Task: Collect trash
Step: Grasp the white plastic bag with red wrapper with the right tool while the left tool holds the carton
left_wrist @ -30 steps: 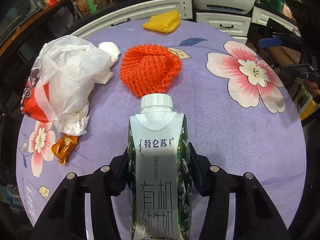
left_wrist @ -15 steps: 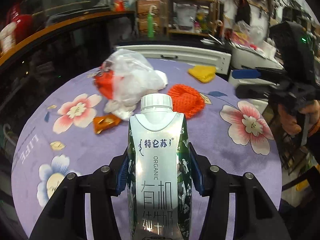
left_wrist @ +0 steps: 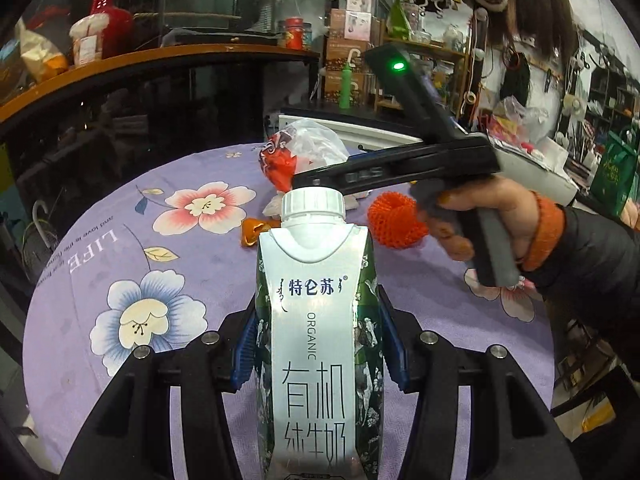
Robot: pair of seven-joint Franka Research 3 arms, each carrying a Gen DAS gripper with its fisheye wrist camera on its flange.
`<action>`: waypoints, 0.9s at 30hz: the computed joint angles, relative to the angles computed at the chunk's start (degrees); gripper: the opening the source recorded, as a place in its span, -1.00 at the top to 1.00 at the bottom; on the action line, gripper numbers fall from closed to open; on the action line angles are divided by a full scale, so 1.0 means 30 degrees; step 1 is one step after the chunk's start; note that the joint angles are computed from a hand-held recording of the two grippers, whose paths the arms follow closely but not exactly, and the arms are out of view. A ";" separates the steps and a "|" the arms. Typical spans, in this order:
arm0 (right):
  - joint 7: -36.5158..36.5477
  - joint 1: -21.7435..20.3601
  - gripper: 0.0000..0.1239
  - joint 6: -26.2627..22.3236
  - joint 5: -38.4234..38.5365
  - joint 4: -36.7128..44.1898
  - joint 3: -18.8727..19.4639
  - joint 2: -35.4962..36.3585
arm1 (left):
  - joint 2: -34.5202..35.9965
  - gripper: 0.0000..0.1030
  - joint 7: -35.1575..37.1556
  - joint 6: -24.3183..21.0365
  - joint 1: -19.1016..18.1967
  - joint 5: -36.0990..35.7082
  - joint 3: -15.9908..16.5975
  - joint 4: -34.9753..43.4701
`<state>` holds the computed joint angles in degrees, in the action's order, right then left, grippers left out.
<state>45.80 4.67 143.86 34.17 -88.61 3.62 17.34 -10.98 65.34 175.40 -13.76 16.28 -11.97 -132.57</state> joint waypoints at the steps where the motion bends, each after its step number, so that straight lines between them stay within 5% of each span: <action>1: 0.0940 0.0432 -0.48 0.0393 -0.0904 0.0363 -0.0282 0.0405 | -0.0029 0.00 -0.0192 0.0105 0.0134 0.0090 -0.0060 -0.0098; 3: 0.2353 0.0880 -0.33 0.0447 -0.2217 0.1176 -0.0601 0.1183 | -0.0119 0.00 -0.0049 0.0324 -0.0059 -0.0141 0.0151 -0.0350; 6: 0.3722 0.1054 0.30 0.0498 -0.3413 0.1613 -0.0792 0.1731 | -0.0161 0.00 -0.0582 0.0454 0.0388 0.0379 -0.0237 -0.0455; 10: 0.2518 0.0036 0.85 0.0922 -0.2134 0.0967 0.0076 0.1269 | -0.0246 0.00 -0.0666 0.0725 0.0288 0.0430 -0.0236 -0.0634; 18: -0.1350 -0.1015 0.93 0.1972 0.1734 -0.1850 0.0436 -0.1274 | -0.0263 0.00 -0.2619 0.1200 0.1216 0.2093 -0.1283 -0.0586; 27: -0.5703 -0.1482 0.97 -0.0117 0.6799 -0.3714 -0.0940 -0.4711 | -0.0312 0.00 -0.4327 0.1256 0.1525 0.3506 -0.2136 -0.0272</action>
